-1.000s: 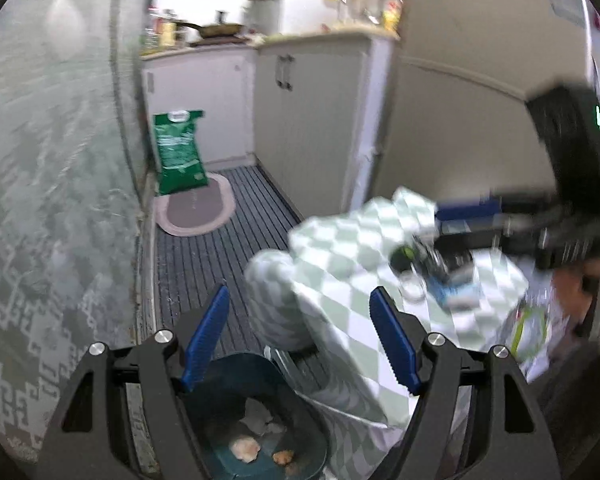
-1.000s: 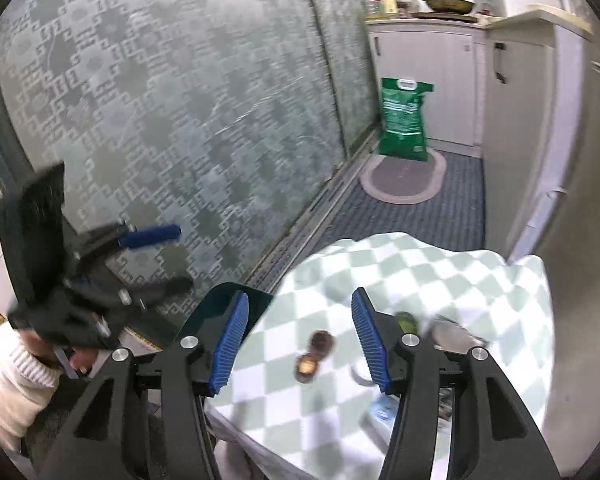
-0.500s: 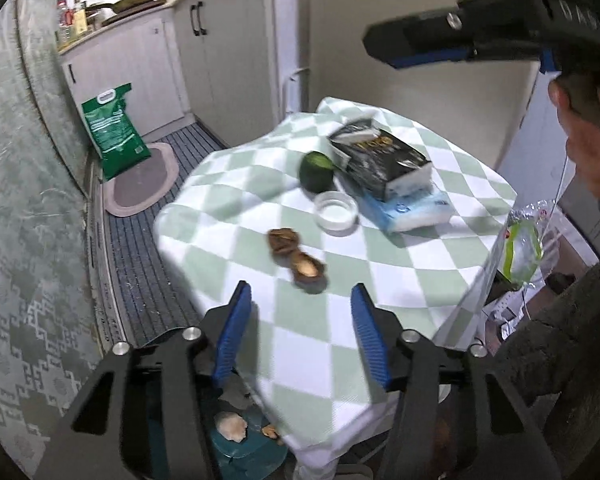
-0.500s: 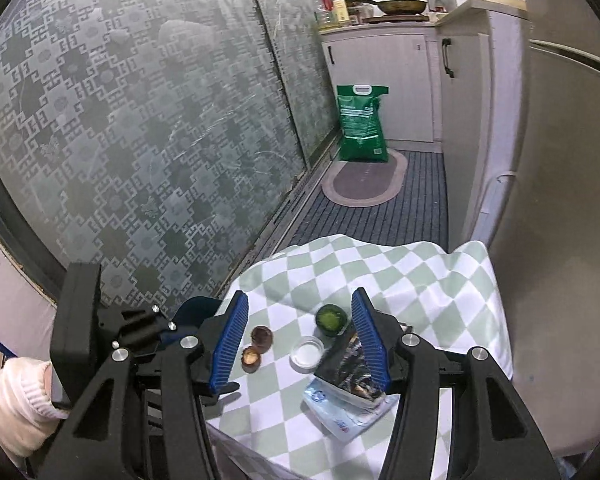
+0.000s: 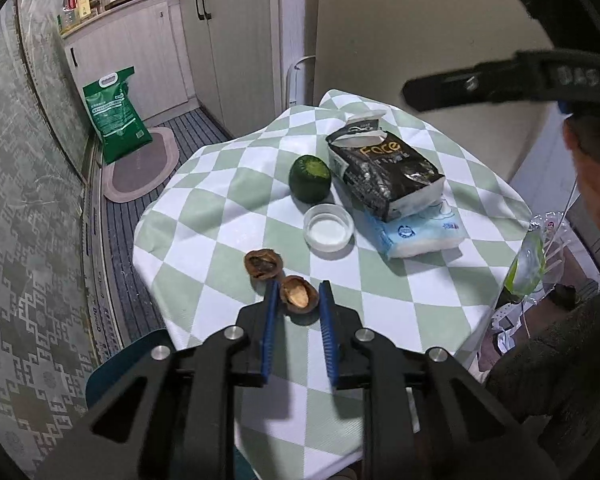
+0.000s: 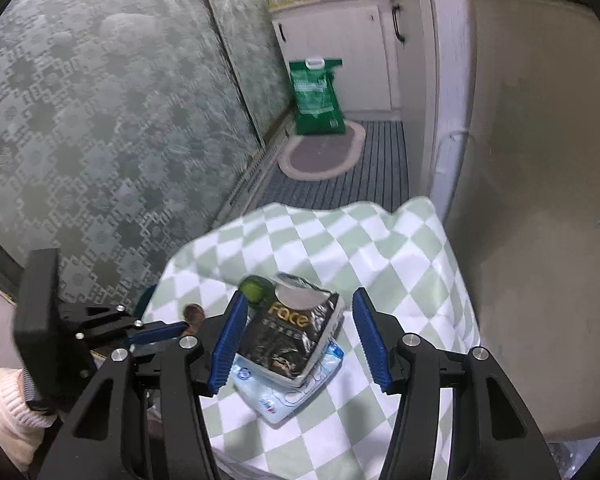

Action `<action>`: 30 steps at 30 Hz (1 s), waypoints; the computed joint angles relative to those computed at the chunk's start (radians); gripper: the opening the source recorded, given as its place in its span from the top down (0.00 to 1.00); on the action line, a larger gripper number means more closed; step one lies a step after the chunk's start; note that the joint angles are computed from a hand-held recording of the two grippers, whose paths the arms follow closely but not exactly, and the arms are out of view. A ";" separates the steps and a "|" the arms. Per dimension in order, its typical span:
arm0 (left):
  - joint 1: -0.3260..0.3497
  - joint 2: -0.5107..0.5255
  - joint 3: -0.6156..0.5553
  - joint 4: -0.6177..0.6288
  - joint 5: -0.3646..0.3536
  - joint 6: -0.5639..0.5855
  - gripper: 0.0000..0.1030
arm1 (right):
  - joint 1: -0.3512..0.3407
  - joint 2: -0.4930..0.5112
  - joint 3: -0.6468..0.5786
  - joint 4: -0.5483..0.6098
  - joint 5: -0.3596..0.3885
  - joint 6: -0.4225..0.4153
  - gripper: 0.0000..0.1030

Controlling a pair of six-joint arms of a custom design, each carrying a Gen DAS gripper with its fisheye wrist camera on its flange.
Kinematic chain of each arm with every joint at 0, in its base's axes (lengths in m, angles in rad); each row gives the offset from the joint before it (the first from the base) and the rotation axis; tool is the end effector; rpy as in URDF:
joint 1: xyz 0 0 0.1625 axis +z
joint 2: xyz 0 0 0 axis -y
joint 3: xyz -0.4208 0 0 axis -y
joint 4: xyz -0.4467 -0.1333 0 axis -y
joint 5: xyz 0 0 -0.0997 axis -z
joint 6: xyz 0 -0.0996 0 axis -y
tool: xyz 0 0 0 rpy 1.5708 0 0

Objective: Collect trash
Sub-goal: 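Grasp the black 'Face' snack bag with the right tool while the left tool moves to the walnut shells, then grasp a walnut shell with the left tool while the right tool lifts the snack bag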

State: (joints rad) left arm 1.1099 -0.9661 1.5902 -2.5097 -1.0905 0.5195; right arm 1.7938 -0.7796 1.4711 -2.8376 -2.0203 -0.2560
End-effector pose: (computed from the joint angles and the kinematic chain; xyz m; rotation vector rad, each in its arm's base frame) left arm -0.1613 -0.7281 0.1945 1.1465 2.3652 -0.3978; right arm 0.2594 -0.7367 0.1524 0.4438 -2.5554 0.7558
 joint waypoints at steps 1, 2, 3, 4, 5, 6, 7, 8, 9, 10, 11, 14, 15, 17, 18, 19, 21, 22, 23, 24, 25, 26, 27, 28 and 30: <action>-0.002 0.000 0.001 0.000 0.001 0.000 0.79 | -0.003 0.008 -0.009 0.013 -0.003 0.007 0.44; -0.002 -0.001 0.001 0.002 -0.002 0.000 0.79 | -0.004 0.014 -0.015 0.022 -0.007 0.007 0.44; -0.003 -0.003 0.002 0.002 -0.005 -0.001 0.79 | -0.004 0.024 -0.024 0.030 -0.014 0.005 0.44; -0.003 -0.005 0.003 -0.001 -0.008 0.000 0.79 | -0.004 0.033 -0.032 0.035 -0.024 0.003 0.44; -0.003 -0.009 0.005 -0.003 -0.015 0.000 0.79 | -0.005 0.042 -0.041 0.040 -0.031 0.004 0.44; -0.002 -0.012 0.005 -0.005 -0.021 -0.001 0.79 | -0.005 0.047 -0.046 0.041 -0.039 0.004 0.44; -0.002 -0.013 0.005 -0.007 -0.025 -0.002 0.79 | -0.005 0.058 -0.055 0.040 -0.054 0.001 0.44; -0.001 -0.017 0.005 -0.007 -0.030 -0.003 0.79 | -0.005 0.062 -0.060 0.042 -0.059 0.000 0.44; 0.000 -0.020 0.007 -0.008 -0.034 -0.004 0.79 | -0.008 0.071 -0.071 0.050 -0.065 0.003 0.44; 0.000 -0.023 0.009 -0.010 -0.037 -0.004 0.79 | -0.009 0.075 -0.075 0.055 -0.067 0.007 0.44; 0.000 -0.025 0.010 -0.011 -0.043 -0.004 0.79 | -0.013 0.082 -0.082 0.067 -0.065 0.015 0.44; -0.001 -0.036 0.017 -0.020 -0.062 -0.001 0.79 | -0.020 0.092 -0.096 0.083 -0.062 0.026 0.46; -0.001 -0.039 0.019 -0.024 -0.069 0.001 0.79 | -0.022 0.093 -0.097 0.089 -0.055 0.031 0.50; -0.001 -0.047 0.021 -0.030 -0.087 0.000 0.79 | -0.025 0.092 -0.101 0.103 -0.040 0.044 0.51; -0.001 -0.051 0.023 -0.036 -0.096 0.000 0.79 | -0.024 0.094 -0.103 0.104 -0.043 0.044 0.52; -0.001 -0.055 0.026 -0.041 -0.103 0.000 0.79 | -0.024 0.095 -0.104 0.104 -0.045 0.043 0.53; 0.000 -0.063 0.028 -0.051 -0.122 -0.002 0.79 | -0.026 0.096 -0.106 0.109 -0.043 0.048 0.59; -0.001 -0.066 0.028 -0.056 -0.129 -0.003 0.79 | -0.026 0.096 -0.107 0.113 -0.042 0.050 0.61; -0.001 -0.069 0.028 -0.060 -0.137 -0.004 0.79 | -0.027 0.097 -0.108 0.116 -0.042 0.050 0.63; -0.001 -0.071 0.028 -0.063 -0.143 -0.007 0.79 | -0.026 0.097 -0.109 0.117 -0.046 0.050 0.66; -0.001 -0.073 0.028 -0.066 -0.147 -0.009 0.79 | -0.026 0.098 -0.110 0.118 -0.049 0.050 0.67; -0.001 -0.074 0.027 -0.069 -0.151 -0.010 0.79 | -0.027 0.098 -0.110 0.119 -0.049 0.052 0.69; -0.001 -0.075 0.026 -0.071 -0.153 -0.011 0.79 | -0.027 0.097 -0.110 0.118 -0.049 0.053 0.71; -0.001 -0.075 0.025 -0.073 -0.157 -0.013 0.79 | -0.026 0.098 -0.110 0.117 -0.053 0.053 0.74; -0.001 -0.078 0.026 -0.080 -0.160 -0.013 0.79 | -0.027 0.096 -0.107 0.112 -0.054 0.051 0.78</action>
State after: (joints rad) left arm 1.1085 -1.0438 1.6165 -2.5895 -1.2506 0.5068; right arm 1.7672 -0.6837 1.3636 -2.7256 -2.0746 -0.2046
